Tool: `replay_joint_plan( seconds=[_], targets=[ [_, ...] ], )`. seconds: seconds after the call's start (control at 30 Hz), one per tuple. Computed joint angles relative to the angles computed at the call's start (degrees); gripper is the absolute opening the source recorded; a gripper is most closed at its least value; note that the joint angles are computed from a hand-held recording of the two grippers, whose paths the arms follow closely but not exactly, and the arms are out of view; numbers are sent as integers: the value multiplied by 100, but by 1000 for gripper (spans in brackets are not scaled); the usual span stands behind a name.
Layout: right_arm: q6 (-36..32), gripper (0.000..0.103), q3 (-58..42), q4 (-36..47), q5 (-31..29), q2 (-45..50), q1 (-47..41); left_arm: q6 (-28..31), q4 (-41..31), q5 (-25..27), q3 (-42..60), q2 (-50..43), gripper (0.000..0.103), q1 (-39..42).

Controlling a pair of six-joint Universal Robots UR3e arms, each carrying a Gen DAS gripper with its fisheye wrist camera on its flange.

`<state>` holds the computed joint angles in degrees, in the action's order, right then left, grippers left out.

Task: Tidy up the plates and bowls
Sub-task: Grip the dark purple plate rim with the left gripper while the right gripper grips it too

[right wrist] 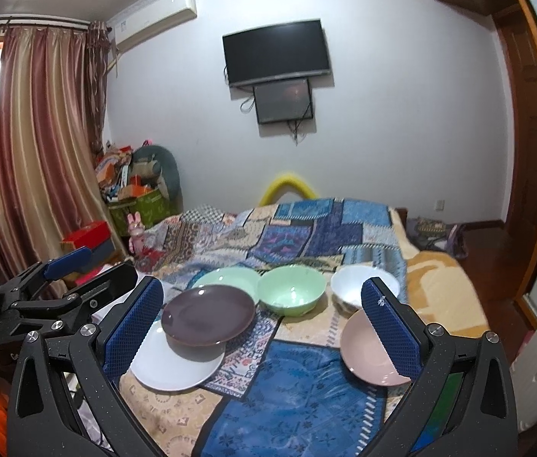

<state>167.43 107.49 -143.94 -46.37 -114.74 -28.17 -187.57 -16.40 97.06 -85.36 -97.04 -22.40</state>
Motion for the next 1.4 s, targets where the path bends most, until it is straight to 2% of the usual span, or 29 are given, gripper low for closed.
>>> replay_joint_plan(
  seconds=[0.3,0.47,0.53,0.67,0.73,0.83,0.9,1.17,1.4],
  targets=[
    [153,103,-559,-448,-1208,1444,1286,63,-380,-1073,-359,-128,102,1307],
    [116,95,-1082,-429,-1905,2357,1930,309,-654,-1206,-192,-530,85,1926],
    [138,91,-1399,-320,-2052,2783,2117,440,-819,-1458,-70,-742,80,2234],
    [158,79,-2000,-49,-2201,3492,2336,599,-1326,-1679,456,-1293,65,2576],
    [188,77,-2406,156,-2228,3907,2423,713,-1537,-1780,787,-1663,57,2712],
    [256,68,-2882,402,-2236,4410,2484,842,-1861,-1845,1240,-2119,45,2834],
    [347,66,-3150,536,-2259,4675,2539,944,-2153,-2100,1570,-2415,40,2967],
    [500,43,-4247,1293,-2196,5649,2660,1191,-2946,-2350,2811,-3410,30,3081],
    [639,35,-4734,1643,-1972,6046,2636,1315,-3342,-2447,3417,-3863,25,3114]
  ],
)
